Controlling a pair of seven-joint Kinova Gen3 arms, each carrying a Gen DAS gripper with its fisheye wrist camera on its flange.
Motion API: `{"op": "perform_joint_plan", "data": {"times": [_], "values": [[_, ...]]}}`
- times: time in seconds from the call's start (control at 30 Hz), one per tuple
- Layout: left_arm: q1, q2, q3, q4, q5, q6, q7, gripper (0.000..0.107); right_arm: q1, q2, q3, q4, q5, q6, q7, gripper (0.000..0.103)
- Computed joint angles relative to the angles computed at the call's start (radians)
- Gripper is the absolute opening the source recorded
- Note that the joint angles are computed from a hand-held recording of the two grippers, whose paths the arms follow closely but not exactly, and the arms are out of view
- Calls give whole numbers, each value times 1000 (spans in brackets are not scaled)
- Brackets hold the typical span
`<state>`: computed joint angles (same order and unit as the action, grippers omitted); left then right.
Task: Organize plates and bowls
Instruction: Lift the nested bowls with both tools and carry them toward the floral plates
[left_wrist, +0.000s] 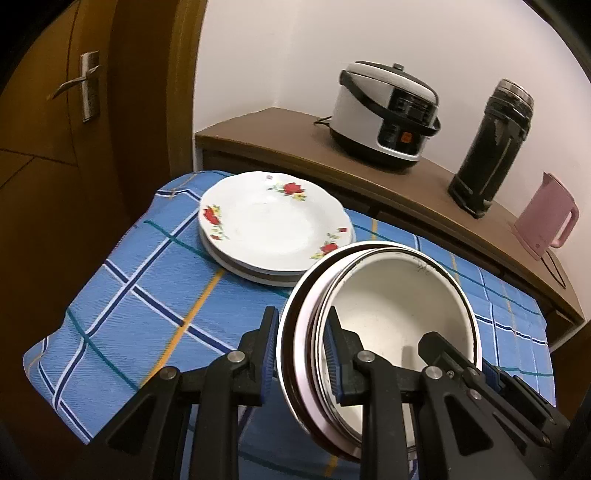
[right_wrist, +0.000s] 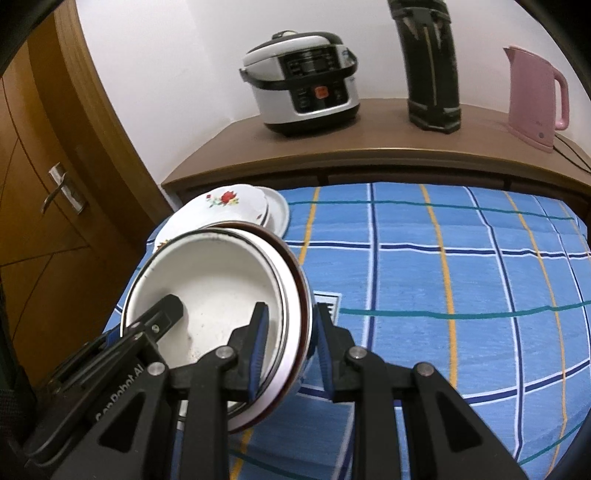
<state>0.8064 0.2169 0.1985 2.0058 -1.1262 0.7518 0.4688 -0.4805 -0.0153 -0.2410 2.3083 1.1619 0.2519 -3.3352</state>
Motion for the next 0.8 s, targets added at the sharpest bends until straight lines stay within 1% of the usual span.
{"op": "perform_joint_plan", "data": {"times": [0.33,0.8], "values": [[-37,-36,2,47,10,0,24,26,-65,54,12,-47,9,9,3,25],[-101,-79,18,86,16,13,37,26,-157,112,66,-120,-31,0,73,25]]}}
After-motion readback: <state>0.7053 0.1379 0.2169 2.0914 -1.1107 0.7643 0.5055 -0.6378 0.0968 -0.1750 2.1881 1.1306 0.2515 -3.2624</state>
